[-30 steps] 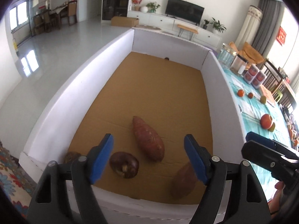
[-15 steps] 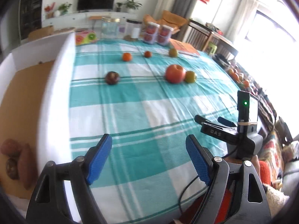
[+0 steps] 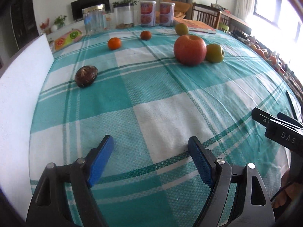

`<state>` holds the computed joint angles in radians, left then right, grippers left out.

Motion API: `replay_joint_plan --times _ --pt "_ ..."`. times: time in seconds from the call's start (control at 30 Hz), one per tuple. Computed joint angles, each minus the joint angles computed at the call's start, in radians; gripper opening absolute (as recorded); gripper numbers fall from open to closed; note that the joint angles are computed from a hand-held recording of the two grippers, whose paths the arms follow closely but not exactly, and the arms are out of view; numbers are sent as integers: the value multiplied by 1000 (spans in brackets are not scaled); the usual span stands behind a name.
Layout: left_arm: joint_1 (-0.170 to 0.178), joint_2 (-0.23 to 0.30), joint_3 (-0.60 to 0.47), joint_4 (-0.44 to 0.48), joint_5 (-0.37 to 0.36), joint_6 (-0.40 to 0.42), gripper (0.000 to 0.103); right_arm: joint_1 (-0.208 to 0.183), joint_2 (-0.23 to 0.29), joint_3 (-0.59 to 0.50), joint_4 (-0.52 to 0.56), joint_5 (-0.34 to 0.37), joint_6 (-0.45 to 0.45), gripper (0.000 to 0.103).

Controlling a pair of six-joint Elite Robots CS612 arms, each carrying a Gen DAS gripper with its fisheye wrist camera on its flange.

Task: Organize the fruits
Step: 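Move the left gripper to the last dark round fruit and close on it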

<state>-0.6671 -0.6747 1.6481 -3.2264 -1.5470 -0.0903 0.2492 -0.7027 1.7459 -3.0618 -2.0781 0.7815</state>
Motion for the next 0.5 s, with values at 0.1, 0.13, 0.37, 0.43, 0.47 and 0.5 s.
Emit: replay_joint_plan --times 0.1,0.13,0.37,0.43,0.47,0.5 --pt "1 1 -5 8 -10 7 86 3 5 -13 34 -4 -7 98" --pt "0 2 -8 15 -9 18 89 3 6 -14 41 -3 -7 98" --pt "-5 5 -13 26 2 33 92 0 4 -11 48 12 5 99" --pt "-4 5 -13 26 2 33 92 0 4 -11 51 13 6 99" --pt "-4 5 -13 26 2 34 92 0 3 -11 51 14 6 99" --pt "-5 5 -13 26 2 34 93 -1 3 -11 51 15 7 99"
